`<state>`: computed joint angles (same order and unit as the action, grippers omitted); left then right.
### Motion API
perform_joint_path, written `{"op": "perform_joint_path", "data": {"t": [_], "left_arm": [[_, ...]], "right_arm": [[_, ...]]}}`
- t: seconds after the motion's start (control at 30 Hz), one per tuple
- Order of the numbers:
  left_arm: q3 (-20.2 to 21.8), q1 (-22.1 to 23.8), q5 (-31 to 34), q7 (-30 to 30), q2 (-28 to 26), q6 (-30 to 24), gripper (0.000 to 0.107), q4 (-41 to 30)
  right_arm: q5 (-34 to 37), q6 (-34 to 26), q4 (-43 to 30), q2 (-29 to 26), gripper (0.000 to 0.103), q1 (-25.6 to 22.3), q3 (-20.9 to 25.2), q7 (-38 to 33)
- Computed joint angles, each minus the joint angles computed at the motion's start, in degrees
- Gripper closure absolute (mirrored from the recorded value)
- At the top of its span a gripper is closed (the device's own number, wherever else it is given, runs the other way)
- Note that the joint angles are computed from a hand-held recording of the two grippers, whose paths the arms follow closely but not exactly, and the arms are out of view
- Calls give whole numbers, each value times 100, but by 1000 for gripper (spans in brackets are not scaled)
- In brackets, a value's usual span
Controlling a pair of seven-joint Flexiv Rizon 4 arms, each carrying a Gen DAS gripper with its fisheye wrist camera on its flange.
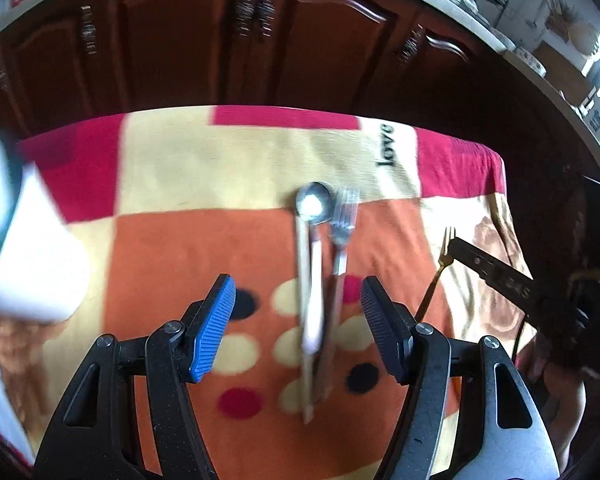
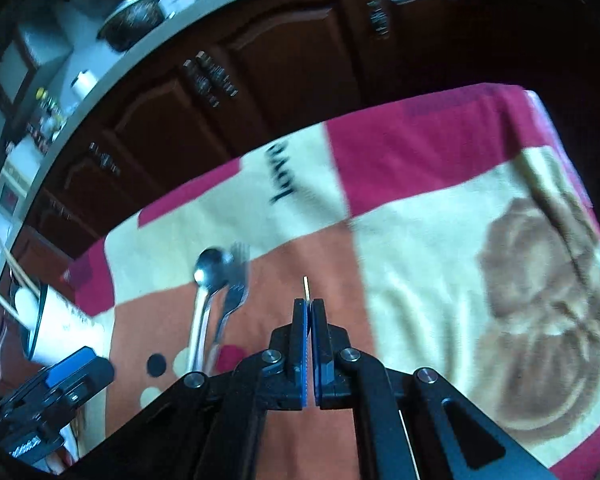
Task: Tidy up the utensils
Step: 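Close the right tool on a thin chopstick beside the forks, then grasp a steel fork with the left tool while the right tool lifts the chopstick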
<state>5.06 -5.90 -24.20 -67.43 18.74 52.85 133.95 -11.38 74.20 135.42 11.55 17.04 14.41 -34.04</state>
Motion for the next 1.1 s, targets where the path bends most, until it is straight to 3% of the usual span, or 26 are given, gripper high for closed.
{"op": "perform_joint_path", "data": {"t": [0.2,0.47,0.53,0.7,0.8,0.93,1.1], "left_arm": [[-416,-146,67,-211,-946,-26,42,-587],[-687,-150,988,-959,-2016,-496,49,-1596],[-686,-158,1320,-1211,-2153,-707,54,-1812],[-635,-193,2008,-1592,-2257,-793,54,-2066],[-643,-190,2118,-1561,-2355,-939,55,-2225],[-687,-206,2016,-1499,-2493,-1319,68,-2483],[-662,-210,1842,-1309,-2476,-1388,70,-2427]], "right_arm": [[-23,571,400,110,102,-293,-100,235],[8,924,540,196,102,-451,-92,269],[96,979,575,245,102,-419,-136,208],[279,1055,586,200,102,-320,-189,70],[320,1098,586,164,102,-319,-172,57],[352,1133,596,140,102,-327,-173,46],[543,1133,566,109,102,-182,-257,-149]]}}
